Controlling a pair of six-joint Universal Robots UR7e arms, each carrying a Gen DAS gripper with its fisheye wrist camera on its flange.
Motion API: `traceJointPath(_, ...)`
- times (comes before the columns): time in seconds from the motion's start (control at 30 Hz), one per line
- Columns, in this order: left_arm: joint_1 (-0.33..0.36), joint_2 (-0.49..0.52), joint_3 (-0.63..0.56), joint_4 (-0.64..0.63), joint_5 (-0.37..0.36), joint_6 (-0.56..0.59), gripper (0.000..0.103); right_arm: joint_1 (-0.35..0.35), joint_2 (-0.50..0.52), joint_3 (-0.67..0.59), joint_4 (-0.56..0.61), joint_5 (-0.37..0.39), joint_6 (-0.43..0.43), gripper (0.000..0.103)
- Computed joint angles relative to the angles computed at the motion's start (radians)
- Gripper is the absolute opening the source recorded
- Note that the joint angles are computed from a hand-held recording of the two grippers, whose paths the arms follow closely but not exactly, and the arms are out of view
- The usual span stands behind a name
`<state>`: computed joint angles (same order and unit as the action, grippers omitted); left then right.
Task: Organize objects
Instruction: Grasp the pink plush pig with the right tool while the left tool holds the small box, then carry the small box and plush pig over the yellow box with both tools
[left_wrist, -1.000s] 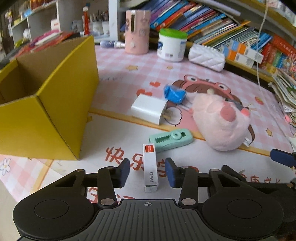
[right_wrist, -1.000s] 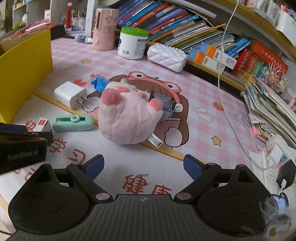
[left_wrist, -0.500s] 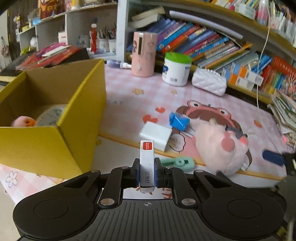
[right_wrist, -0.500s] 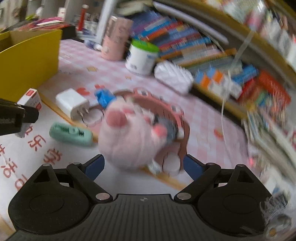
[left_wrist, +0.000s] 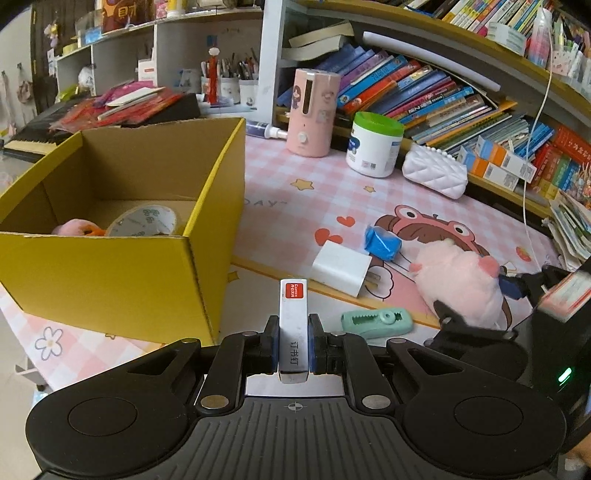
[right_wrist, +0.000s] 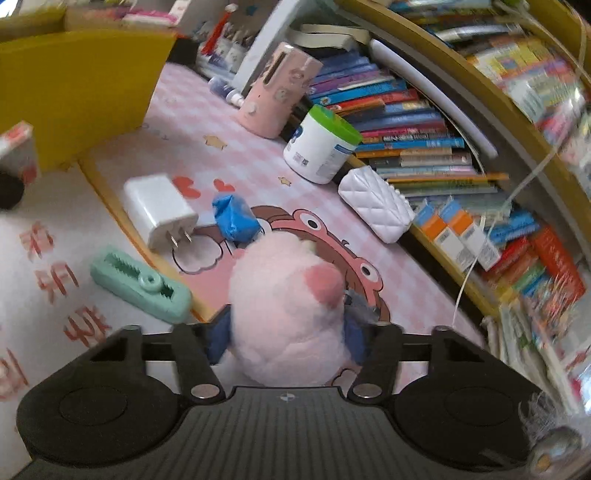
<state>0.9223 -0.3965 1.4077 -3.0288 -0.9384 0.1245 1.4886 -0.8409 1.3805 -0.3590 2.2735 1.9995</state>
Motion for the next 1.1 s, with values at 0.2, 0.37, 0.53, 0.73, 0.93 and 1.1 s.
traceJointPath(0.2, 0.002, -0.027, 0.039, -0.054, -0.018, 0.019, 0.013, 0.039, -0.017, -0.037, 0.195, 0.011, 0.372, 0.051)
traceJointPath(0.37, 0.011, -0.059, 0.078, -0.08, -0.043, 0.038, 0.013, 0.089, -0.028, -0.025, 0.223, 0.055, 0.562, 0.051)
traceJointPath(0.53, 0.027, -0.108, 0.135, -0.126, -0.072, 0.059, 0.013, 0.136, -0.026, 0.015, 0.178, 0.107, 0.587, 0.051)
traceJointPath(0.73, 0.056, -0.181, 0.2, -0.151, -0.101, 0.083, 0.013, 0.197, 0.008, 0.032, 0.136, 0.152, 0.58, 0.051)
traceJointPath(0.93, 0.089, -0.254, 0.256, -0.157, -0.119, 0.102, 0.013, 0.254, 0.07, 0.006, 0.157, 0.196, 0.624, 0.051)
traceJointPath(1.1, 0.116, -0.309, 0.293, -0.157, -0.133, 0.123, 0.013, 0.294, 0.124, -0.031, 0.195, 0.214, 0.67, 0.051)
